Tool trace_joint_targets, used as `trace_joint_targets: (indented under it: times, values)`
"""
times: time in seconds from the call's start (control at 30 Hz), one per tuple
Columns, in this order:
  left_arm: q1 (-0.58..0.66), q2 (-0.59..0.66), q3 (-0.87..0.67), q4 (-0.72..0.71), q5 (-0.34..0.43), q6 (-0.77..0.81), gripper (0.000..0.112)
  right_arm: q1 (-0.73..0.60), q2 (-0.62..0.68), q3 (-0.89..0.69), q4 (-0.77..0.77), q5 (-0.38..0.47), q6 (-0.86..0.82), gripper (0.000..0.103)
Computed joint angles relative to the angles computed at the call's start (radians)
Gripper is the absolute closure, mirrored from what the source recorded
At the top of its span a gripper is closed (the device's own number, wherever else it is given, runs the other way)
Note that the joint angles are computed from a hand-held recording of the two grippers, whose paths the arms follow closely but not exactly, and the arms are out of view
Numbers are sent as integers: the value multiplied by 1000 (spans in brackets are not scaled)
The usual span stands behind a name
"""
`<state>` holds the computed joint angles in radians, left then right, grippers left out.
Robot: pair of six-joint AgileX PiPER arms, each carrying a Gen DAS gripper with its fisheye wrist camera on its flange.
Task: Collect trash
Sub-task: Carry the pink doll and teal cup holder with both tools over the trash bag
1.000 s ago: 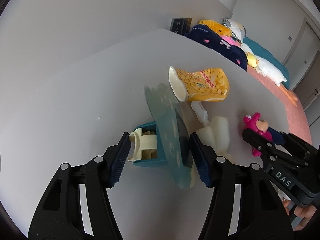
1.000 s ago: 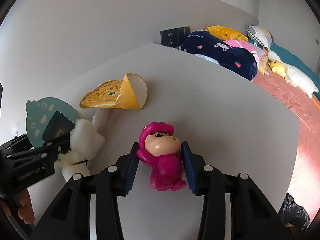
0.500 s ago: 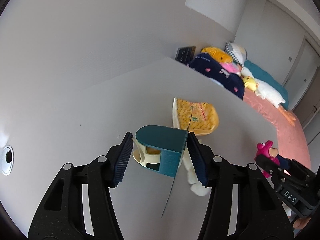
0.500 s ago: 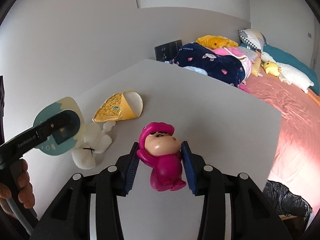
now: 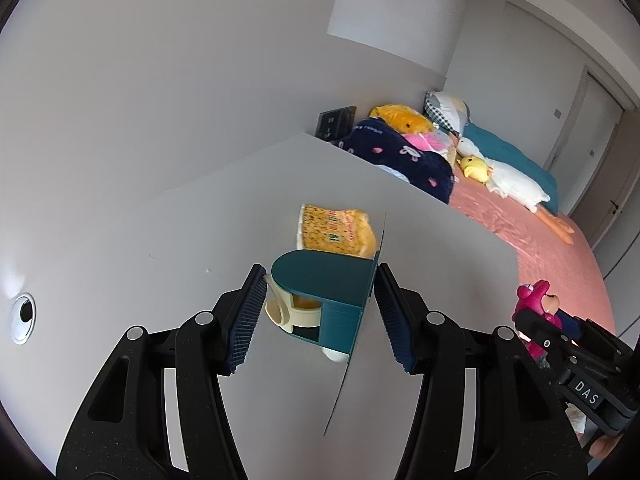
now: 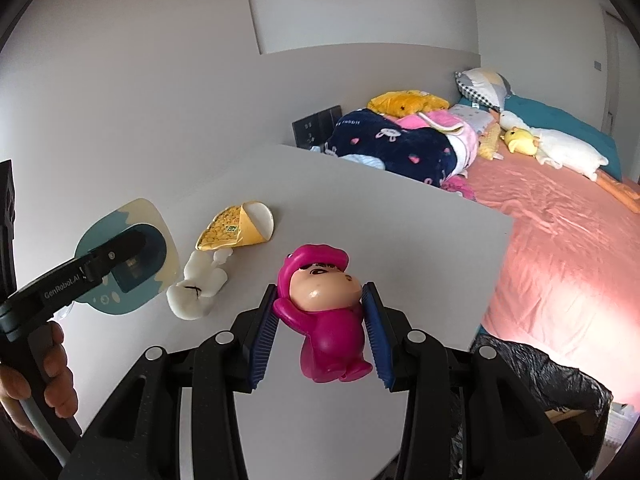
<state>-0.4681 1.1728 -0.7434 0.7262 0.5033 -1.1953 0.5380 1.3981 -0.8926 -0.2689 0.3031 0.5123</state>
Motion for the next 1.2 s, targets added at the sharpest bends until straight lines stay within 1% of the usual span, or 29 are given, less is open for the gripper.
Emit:
trace_joint_targets:
  times: [0.23, 0.37, 0.43, 0.6, 0.87, 1.1, 1.2]
  values:
    - [-162, -10, -20, 83, 117, -127, 58, -22, -132, 86, 44, 14, -35, 59]
    - [-275, 2, -38, 130, 191, -211, 58, -52, -206, 127, 121, 29, -118, 59]
    - [-317, 10, -44, 149, 216, -244, 58, -75, -245, 147, 185, 38, -185, 59]
    - [-416, 46, -80, 177, 273, -301, 58, -119, -328, 196, 268, 57, -279, 59]
    - [-536, 105, -127, 192, 331, -347, 57, -219, -435, 266, 420, 98, -453, 59]
    - [-616, 155, -161, 202, 354, -372, 57, -344, -507, 314, 587, 147, -650, 59]
    - [-632, 179, -182, 198, 350, -366, 57, -400, -535, 325, 649, 175, -727, 59]
